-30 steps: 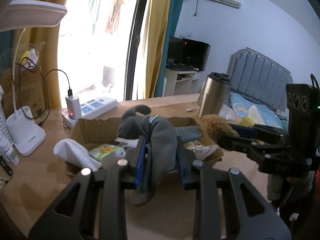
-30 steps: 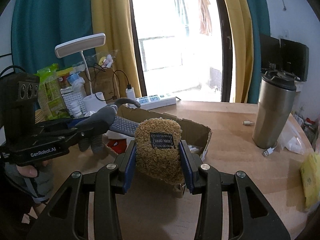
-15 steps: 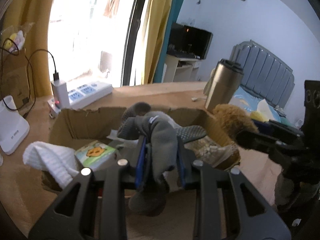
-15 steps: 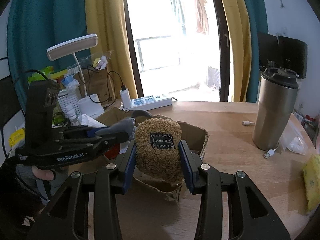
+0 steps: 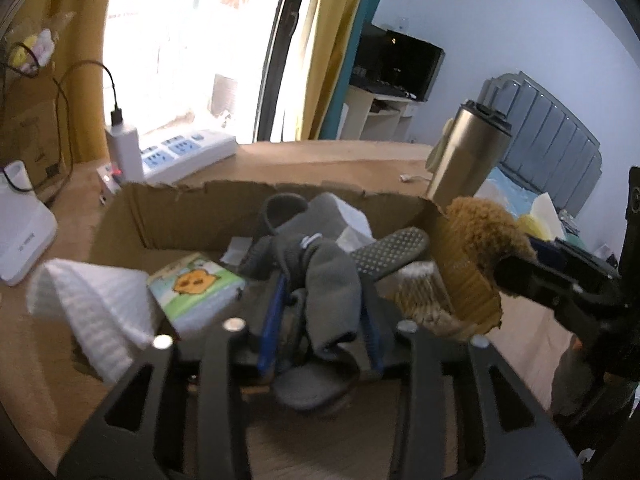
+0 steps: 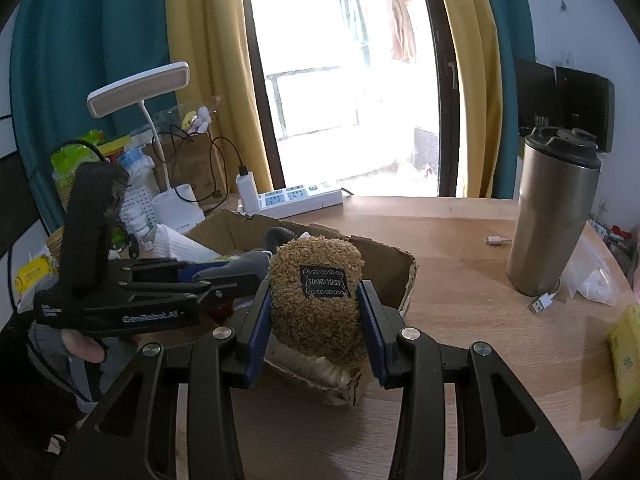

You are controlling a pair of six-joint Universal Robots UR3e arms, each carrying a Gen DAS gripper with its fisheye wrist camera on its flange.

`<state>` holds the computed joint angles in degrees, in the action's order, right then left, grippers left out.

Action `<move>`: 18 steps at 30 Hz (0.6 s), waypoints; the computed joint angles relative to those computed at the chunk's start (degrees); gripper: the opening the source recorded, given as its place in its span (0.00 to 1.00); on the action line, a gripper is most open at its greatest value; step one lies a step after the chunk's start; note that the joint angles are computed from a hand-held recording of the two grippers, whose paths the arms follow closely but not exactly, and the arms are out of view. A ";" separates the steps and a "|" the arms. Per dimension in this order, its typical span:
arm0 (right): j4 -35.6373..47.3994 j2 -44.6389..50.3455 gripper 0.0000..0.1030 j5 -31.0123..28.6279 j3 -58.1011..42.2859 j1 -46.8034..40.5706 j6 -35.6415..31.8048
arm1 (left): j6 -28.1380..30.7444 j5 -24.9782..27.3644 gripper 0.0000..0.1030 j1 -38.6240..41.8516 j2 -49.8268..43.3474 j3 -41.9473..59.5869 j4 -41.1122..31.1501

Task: Organize soft objects
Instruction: 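Lower both items into the box and open both tools to release them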

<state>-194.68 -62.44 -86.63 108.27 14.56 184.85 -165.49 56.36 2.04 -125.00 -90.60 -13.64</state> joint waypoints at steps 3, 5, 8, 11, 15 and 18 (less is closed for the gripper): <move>1.01 0.34 0.42 -0.41 -1.12 0.50 -0.04 | 0.03 -2.41 0.65 1.50 2.31 -3.20 2.76; 1.96 0.94 0.42 -0.92 -2.48 1.17 -0.16 | 0.57 -2.69 0.65 2.01 3.94 -5.02 4.17; 3.35 1.98 0.42 -1.56 -4.55 2.09 -0.33 | 0.70 -2.84 0.65 2.99 5.70 -7.06 5.91; 4.92 3.12 0.42 -2.08 -6.70 2.91 -0.35 | 1.09 -3.84 0.65 4.88 7.30 -9.18 6.83; 8.01 5.06 0.42 -2.50 -10.67 3.83 -0.14 | 1.43 -6.80 0.65 7.65 9.70 -12.99 7.78; 11.28 7.16 0.42 -3.27 -14.74 4.64 0.24 | 2.42 -8.50 0.65 9.62 11.38 -15.41 7.84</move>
<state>-183.39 -55.28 -89.90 93.53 19.21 185.09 -163.08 47.86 11.66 -113.63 -106.01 -5.80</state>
